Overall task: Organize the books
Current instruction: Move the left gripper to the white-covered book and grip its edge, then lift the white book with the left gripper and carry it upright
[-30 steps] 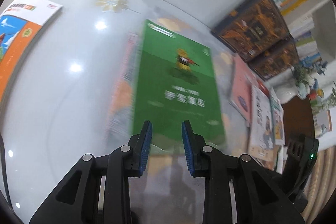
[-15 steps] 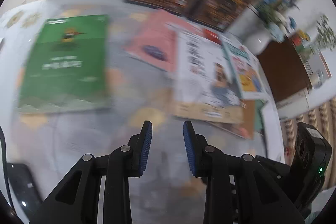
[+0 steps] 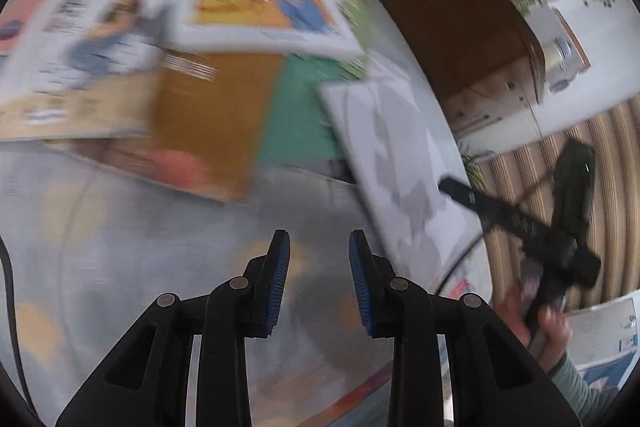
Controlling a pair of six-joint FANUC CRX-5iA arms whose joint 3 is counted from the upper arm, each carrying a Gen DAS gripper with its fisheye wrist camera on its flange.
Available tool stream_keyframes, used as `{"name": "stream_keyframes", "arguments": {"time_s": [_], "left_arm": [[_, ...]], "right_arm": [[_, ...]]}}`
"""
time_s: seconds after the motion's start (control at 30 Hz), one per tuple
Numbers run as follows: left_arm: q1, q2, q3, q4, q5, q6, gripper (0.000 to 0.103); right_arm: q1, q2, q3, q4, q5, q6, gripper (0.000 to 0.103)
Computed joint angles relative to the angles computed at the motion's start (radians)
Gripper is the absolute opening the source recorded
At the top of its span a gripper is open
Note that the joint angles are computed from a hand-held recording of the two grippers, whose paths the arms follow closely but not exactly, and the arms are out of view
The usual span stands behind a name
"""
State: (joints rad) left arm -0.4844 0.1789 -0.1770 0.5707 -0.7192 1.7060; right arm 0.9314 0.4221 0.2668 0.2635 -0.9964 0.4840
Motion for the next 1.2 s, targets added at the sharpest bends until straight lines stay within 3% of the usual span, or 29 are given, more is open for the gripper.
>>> {"name": "stream_keyframes", "arguments": {"time_s": [0.3, 0.7, 0.83, 1.0, 1.2], "left_arm": [[-0.078, 0.119, 0.112, -0.015, -0.004, 0.068, 0.028], [-0.095, 0.088, 0.036, 0.044, 0.034, 0.069, 0.028], [-0.082, 0.029, -0.007, -0.018, 0.021, 0.122, 0.028], [-0.044, -0.107, -0.164, -0.023, 0.032, 0.163, 0.028], [-0.004, -0.254, -0.283, -0.116, 0.014, 0.310, 0.028]], "right_arm": [[-0.075, 0.048, 0.052, -0.061, 0.011, 0.181, 0.049], [-0.077, 0.043, 0.085, -0.214, -0.024, 0.360, 0.051], [-0.031, 0.029, 0.066, -0.232, -0.037, 0.407, 0.051], [0.012, 0.002, 0.049, -0.342, -0.012, 0.449, 0.051], [0.059, 0.021, 0.076, -0.410, -0.030, 0.535, 0.051]]}}
